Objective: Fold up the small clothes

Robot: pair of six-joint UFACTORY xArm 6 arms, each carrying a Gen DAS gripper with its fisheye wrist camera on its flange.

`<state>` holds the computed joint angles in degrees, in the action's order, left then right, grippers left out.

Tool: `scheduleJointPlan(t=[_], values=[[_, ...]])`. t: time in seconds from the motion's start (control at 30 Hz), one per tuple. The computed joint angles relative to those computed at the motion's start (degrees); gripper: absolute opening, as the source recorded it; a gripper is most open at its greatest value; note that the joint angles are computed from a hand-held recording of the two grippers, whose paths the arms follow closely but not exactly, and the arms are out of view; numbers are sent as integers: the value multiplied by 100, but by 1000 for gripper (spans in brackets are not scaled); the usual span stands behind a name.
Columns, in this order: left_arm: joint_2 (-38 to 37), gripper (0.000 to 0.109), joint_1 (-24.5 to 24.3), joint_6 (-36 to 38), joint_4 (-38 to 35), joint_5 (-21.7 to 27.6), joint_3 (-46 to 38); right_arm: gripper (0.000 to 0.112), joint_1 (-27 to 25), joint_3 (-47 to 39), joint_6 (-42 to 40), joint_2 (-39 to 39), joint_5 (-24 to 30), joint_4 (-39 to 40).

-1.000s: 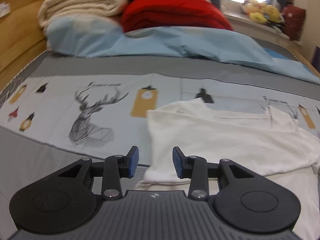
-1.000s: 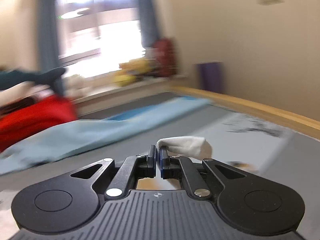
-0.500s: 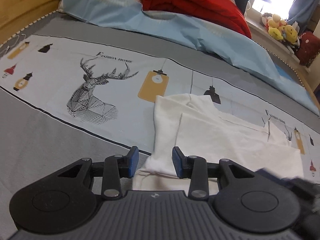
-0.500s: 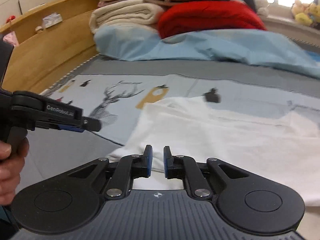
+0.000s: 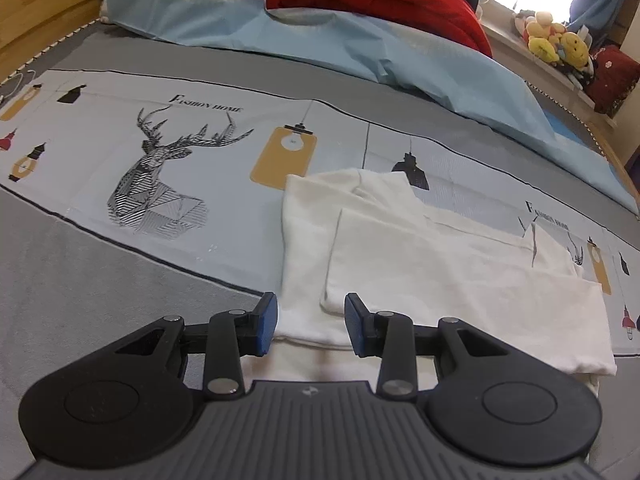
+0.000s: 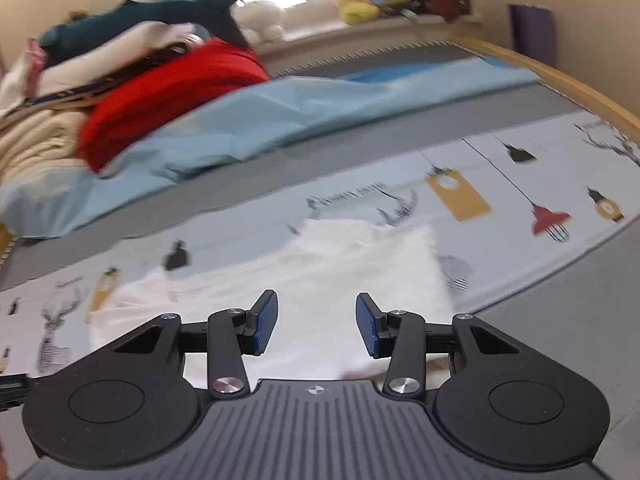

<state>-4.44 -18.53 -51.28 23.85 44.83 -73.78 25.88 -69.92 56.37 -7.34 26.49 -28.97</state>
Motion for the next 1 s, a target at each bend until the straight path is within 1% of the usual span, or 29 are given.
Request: scheduleJointPlan(t=[0.03,0.1,0.13,0.17,0.2,0.23,0.27,0.3,0.37,0.43,0.53,0.57,0.6,0.63,0.7,0.77,0.8,0.83,0.87,0.9,0.93,1.0], values=[[24,41,27,-6,-11,-105,28,45,-66,39,-91,-27,24,110],[42,41,128,-46,-94,-588,239,45,-189,61,-118,15,-97,171],[86,41,167,-22,-199,-728,299,45,-238,93,-73,3,-113,135],[243,40,206,139,-532,-628,188,45,-259,38,-6,56,-84,97],[347,40,252,237,-826,-648,120,45,-303,8,-9,71,-52,148],[415,40,310,320,-1080,-907,155,45,-345,-53,20,153,-57,193],[531,40,343,361,-1133,-1045,112,45,-392,-57,19,158,-71,257],[654,40,350,349,-1040,-1032,16,45,-437,-160,44,271,-94,274],[911,40,374,403,-930,-1081,-148,45,-523,-209,283,301,-47,23],[1128,40,418,614,-1123,-1060,-287,45,-620,-301,583,354,63,-227],[1309,39,444,885,-1269,-955,-415,45,-785,-334,855,391,184,-269],[1331,25,426,986,-1201,-910,-450,45,-825,-354,927,412,264,-260],[1328,9,410,1143,-1167,-885,-464,45,-868,-363,912,436,293,-164],[1309,2,403,1362,-1223,-869,-468,45,-908,-360,870,458,294,-18],[1183,2,391,1408,-999,-922,-428,45,-953,-351,781,508,262,282],[975,2,438,1232,-829,-1171,-262,45,-944,-351,583,562,200,570],[918,2,463,1081,-718,-1105,-269,45,-925,-354,422,592,155,726],[875,2,472,871,-515,-924,-293,45,-886,-372,219,639,136,883],[854,2,467,623,-251,-654,-341,45,-846,-399,74,684,159,998],[851,2,476,521,-166,-410,-390,45,-807,-433,-38,727,214,1118],[848,2,503,586,-321,-353,-363,45,-771,-455,-104,765,275,1227],[903,3,537,1175,-974,-294,-405,45,-724,-493,-141,823,400,1322]])
